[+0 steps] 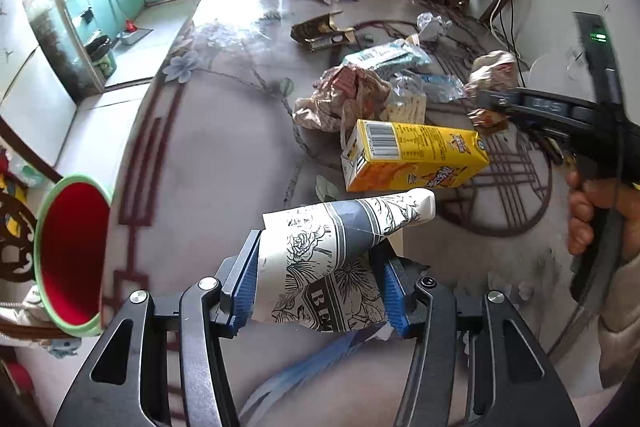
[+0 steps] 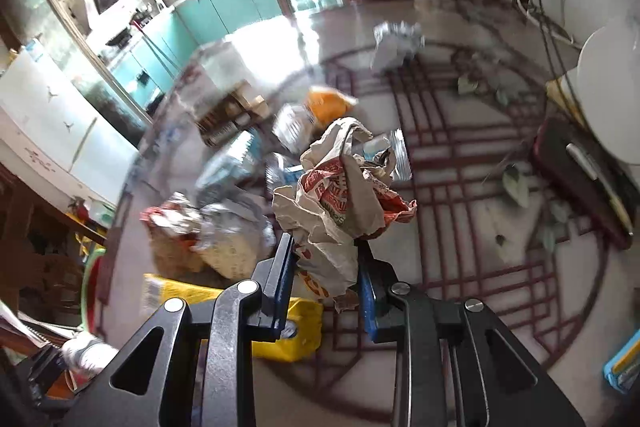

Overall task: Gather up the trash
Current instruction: 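Grasp the crumpled red-printed paper bag with the right tool, then carry the wrapped bottle and paper bag over the red bucket with both tools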

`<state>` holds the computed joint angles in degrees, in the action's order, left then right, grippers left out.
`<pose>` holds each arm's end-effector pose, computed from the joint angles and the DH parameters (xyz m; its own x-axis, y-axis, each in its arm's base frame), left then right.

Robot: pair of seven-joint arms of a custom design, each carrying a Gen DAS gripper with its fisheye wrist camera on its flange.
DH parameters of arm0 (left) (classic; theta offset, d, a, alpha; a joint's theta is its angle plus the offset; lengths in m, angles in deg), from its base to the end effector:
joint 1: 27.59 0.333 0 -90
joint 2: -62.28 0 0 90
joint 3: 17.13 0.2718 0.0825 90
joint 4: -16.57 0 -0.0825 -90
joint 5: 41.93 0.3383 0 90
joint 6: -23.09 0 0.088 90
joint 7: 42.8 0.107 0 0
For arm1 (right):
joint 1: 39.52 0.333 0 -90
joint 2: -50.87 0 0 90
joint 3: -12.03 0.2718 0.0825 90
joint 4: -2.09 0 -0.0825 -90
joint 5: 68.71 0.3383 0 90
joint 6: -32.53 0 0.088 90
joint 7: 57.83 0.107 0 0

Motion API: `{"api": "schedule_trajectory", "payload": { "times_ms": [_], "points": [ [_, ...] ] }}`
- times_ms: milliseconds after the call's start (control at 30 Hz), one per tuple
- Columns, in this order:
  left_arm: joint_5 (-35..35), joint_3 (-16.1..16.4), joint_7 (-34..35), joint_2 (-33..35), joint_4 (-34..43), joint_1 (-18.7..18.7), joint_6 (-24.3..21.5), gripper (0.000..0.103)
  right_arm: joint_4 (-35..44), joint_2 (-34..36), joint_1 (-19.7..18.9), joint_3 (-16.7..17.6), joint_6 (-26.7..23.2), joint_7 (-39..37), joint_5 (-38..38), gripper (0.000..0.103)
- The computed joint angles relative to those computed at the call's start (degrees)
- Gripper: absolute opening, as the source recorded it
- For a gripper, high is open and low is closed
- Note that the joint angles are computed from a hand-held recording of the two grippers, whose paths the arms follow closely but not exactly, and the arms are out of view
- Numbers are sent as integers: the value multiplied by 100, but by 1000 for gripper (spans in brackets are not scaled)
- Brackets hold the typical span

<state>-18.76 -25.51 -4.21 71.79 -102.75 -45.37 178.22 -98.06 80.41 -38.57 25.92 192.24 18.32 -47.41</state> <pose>0.5030 -0.2598 0.3818 0.0859 -0.9875 0.1320 -0.8720 -0.1386 -0.4696 0.6335 0.1305 0.3314 0.1924 -0.9407 -0.2793 -0.8660 -0.0289 -0.4992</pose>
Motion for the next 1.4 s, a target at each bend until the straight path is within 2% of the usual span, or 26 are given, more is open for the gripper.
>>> {"api": "schedule_trajectory", "payload": {
  "times_ms": [267, 633, 867, 1133, 1400],
  "points": [
    [282, -29, -388, -360, -347, 60, 134, 52, -1011, -1066, -69, 174, 414, -641, 441, 26],
    [413, -207, -554, -673, -729, 272, 356, 52, -1863, -1935, 471, -118, 526, -1342, 1120, 26],
    [578, -290, -804, -842, -915, 368, 434, 52, -2062, -2172, 856, -308, 514, -1688, 1395, 26],
    [671, -377, -1031, -1059, -1187, 518, 456, 52, -2086, -2291, 1185, -355, 438, -2089, 1727, 26],
    [646, -484, -1092, -1308, -1519, 731, 569, 52, -2105, -2324, 1403, -391, 423, -2119, 1703, 26]
  ]
}}
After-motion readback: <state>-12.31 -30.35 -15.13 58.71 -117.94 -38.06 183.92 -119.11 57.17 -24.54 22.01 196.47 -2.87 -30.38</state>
